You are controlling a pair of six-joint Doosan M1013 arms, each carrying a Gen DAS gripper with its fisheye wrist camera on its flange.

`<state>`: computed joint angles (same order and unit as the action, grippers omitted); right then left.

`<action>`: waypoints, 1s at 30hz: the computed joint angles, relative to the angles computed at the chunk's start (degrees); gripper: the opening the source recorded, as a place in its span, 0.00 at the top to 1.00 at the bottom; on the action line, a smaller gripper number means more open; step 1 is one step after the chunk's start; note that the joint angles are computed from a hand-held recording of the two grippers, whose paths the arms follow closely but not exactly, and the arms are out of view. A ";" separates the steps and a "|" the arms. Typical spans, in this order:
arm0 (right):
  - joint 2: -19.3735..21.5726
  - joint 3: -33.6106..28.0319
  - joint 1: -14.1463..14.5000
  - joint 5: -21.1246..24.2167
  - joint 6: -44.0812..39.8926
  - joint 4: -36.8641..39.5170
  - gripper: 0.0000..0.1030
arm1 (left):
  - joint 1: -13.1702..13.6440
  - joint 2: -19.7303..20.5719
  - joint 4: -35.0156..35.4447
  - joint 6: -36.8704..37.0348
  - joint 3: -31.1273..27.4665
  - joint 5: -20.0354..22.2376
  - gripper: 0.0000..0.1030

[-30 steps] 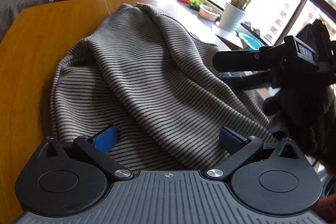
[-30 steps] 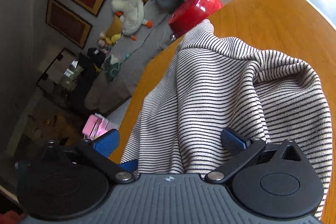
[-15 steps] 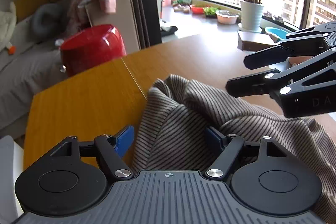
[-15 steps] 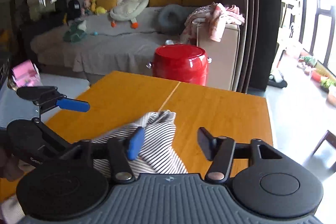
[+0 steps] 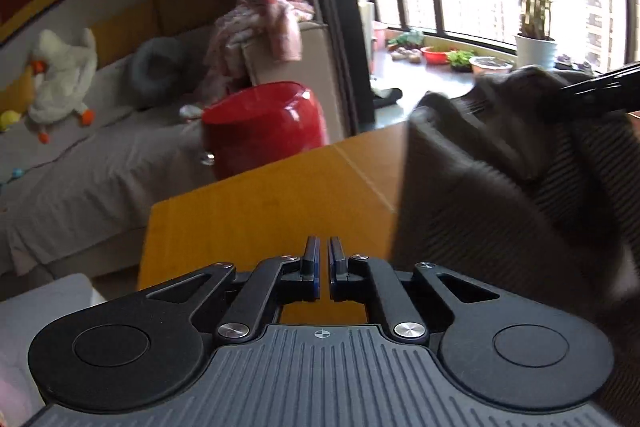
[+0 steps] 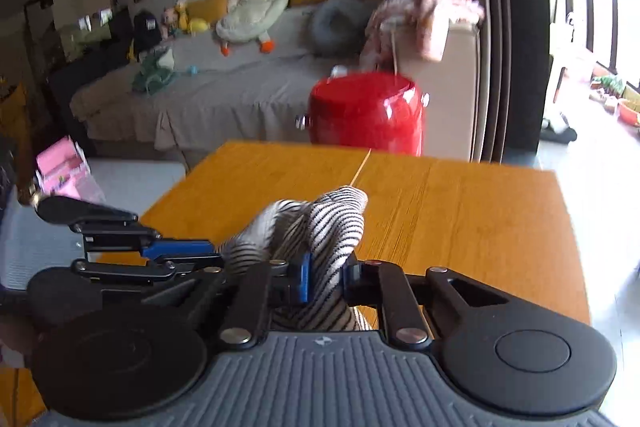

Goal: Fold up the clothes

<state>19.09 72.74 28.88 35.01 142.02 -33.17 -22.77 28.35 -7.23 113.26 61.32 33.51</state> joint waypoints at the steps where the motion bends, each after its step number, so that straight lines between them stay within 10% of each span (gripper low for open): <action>1: -0.98 1.03 -0.16 -0.63 3.07 -2.80 0.87 | 0.10 0.43 2.61 -3.50 -0.72 0.04 0.95; 4: -0.36 0.75 -0.87 5.36 3.73 -5.23 0.86 | 1.85 2.16 -7.46 -1.03 -4.72 6.18 0.83; 8: 2.00 1.42 -1.80 11.36 1.19 -3.27 0.85 | 2.21 4.13 -22.04 6.90 -8.99 15.90 0.25; 11: 1.60 3.07 -2.09 9.04 5.33 -4.56 0.84 | 0.01 5.76 -24.15 10.41 -11.39 19.36 0.08; 17: 0.80 3.20 -0.11 12.17 8.50 -12.96 0.76 | -5.74 10.72 -14.44 6.16 -17.61 24.69 0.17; 19: 0.48 3.32 1.16 15.31 10.66 -16.79 0.73 | -5.86 10.89 -13.01 5.43 -17.14 23.90 0.47; 23: -1.29 5.34 2.83 15.26 12.65 -19.28 0.63 | -5.23 9.59 -12.38 5.17 -14.34 21.02 0.71; 30: 0.89 3.20 4.60 13.05 4.96 -15.11 0.40 | -2.65 6.20 -11.21 2.26 -10.09 16.99 0.78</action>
<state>19.99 75.94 33.48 48.06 146.98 -48.27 -25.42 34.54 -18.44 115.53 51.23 50.51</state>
